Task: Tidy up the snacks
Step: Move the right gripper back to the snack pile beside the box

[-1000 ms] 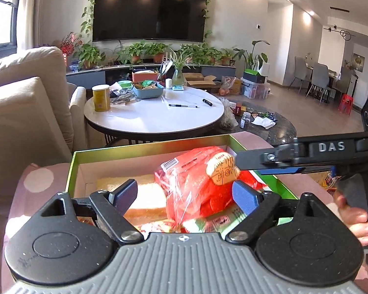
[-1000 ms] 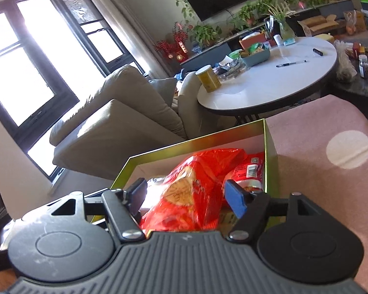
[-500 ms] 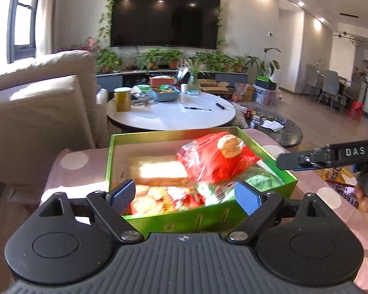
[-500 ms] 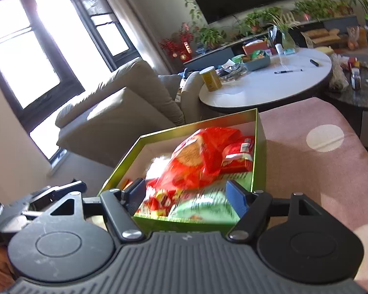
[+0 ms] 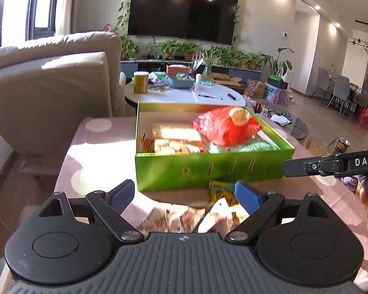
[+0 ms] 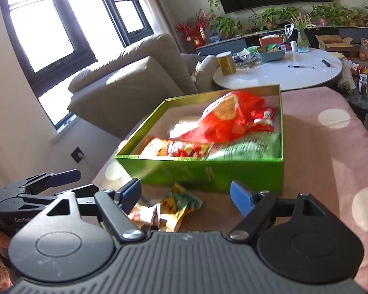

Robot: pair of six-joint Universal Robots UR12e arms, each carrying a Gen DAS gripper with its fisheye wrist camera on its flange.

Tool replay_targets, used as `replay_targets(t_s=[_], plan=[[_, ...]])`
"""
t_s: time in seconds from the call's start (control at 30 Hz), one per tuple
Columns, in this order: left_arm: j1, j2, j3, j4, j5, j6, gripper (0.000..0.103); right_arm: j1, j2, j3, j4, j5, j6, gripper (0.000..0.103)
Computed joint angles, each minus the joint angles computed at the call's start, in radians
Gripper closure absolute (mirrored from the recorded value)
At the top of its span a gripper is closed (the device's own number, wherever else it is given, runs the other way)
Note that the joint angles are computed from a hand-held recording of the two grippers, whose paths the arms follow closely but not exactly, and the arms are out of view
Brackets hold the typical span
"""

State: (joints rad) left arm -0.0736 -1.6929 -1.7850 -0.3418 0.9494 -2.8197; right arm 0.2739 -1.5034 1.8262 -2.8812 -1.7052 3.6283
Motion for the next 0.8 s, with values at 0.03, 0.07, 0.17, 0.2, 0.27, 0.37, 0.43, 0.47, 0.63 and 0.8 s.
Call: replay_targets(t_s=[0.03,0.07,0.17,0.2,0.27,0.37,0.43,0.47,0.63,0.8], plan=[[0.001,0.004,-0.006,-0.004,0.001,0.007,0.015,0.005,0.001,-0.002,0.01,-0.004,0.003,0.026],[0.003,0.01,-0.013,-0.006,0.002,0.015,0.015,0.008,0.001,-0.003,0.018,-0.005,0.008,0.026],[0.009,0.025,-0.033,-0.017,-0.006,0.044,0.015,0.022,0.0,-0.005,0.039,-0.005,0.024,0.026],[0.011,0.029,-0.037,-0.024,-0.01,0.053,0.015,0.027,0.0,-0.006,0.044,-0.009,0.024,0.026],[0.015,0.032,-0.042,-0.034,-0.017,0.066,0.014,0.036,0.0,-0.009,0.054,-0.021,0.025,0.026],[0.02,0.041,-0.054,-0.044,-0.022,0.073,0.014,0.048,0.0,-0.012,0.064,-0.033,0.029,0.026],[0.024,0.047,-0.061,-0.053,-0.025,0.078,0.013,0.053,0.0,-0.012,0.066,-0.037,0.029,0.026],[0.025,0.049,-0.064,-0.056,-0.024,0.082,0.013,0.056,0.0,-0.012,0.066,-0.039,0.031,0.026],[0.029,0.054,-0.071,-0.067,-0.016,0.104,0.012,0.068,0.003,-0.018,0.085,-0.053,0.033,0.026],[0.025,0.055,-0.071,-0.11,0.018,0.148,0.012,0.077,0.008,-0.023,0.115,-0.067,0.032,0.026]])
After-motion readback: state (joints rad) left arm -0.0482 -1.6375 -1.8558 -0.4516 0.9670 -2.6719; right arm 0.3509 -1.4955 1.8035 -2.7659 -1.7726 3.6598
